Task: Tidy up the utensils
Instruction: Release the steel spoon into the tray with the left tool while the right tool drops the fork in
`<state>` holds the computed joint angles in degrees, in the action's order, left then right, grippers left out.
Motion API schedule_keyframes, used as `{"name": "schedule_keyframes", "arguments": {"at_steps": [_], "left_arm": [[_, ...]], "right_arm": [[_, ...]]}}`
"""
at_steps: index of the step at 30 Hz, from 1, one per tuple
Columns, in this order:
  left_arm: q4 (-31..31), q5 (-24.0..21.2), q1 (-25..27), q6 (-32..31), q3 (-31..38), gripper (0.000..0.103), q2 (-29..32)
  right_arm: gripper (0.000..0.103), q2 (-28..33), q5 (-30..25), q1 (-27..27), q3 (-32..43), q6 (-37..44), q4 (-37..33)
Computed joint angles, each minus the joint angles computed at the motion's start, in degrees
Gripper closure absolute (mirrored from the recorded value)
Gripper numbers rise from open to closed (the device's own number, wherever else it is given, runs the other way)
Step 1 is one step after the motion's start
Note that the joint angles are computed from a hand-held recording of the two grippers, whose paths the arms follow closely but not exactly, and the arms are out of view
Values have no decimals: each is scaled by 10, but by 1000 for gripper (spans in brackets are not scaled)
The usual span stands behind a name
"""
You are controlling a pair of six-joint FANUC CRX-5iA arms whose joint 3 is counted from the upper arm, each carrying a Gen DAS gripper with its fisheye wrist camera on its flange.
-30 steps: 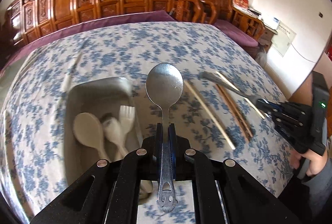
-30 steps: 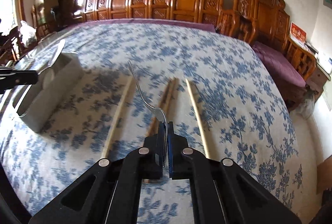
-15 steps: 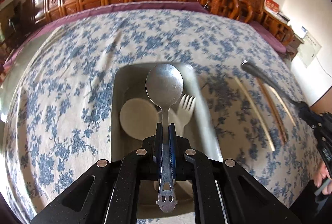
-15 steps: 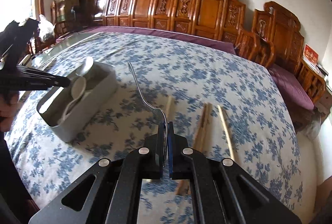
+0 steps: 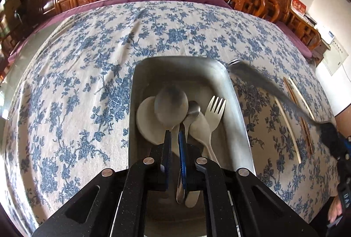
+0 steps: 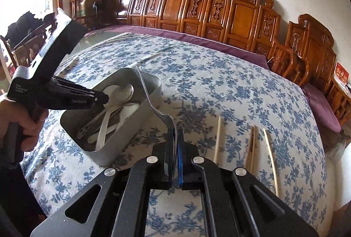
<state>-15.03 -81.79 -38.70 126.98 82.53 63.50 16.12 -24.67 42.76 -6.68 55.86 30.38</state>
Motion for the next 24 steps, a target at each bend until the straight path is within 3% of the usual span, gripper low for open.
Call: {"name": "schedule_keyframes", "arguments": {"at_steps": [6,9,15,17,24], "left_arm": [[-38,14,-8,5,-39,95,-37],[-53,30,-8,13,-74,87,-63],[-73,54,-6,27,-130,84,-105],[-77,62,-5,32,-146,76,-116],[-79,79,1,45,-180,74,-140]], "right_arm": [[99,29,-33,19,38,11,3],[99,52,-59,27,70,28,-12],[99,92,-99,38,128,47,-18],[99,106,-115,42,145,46,-5],[99,144,-158,48,200,60,-5]]}}
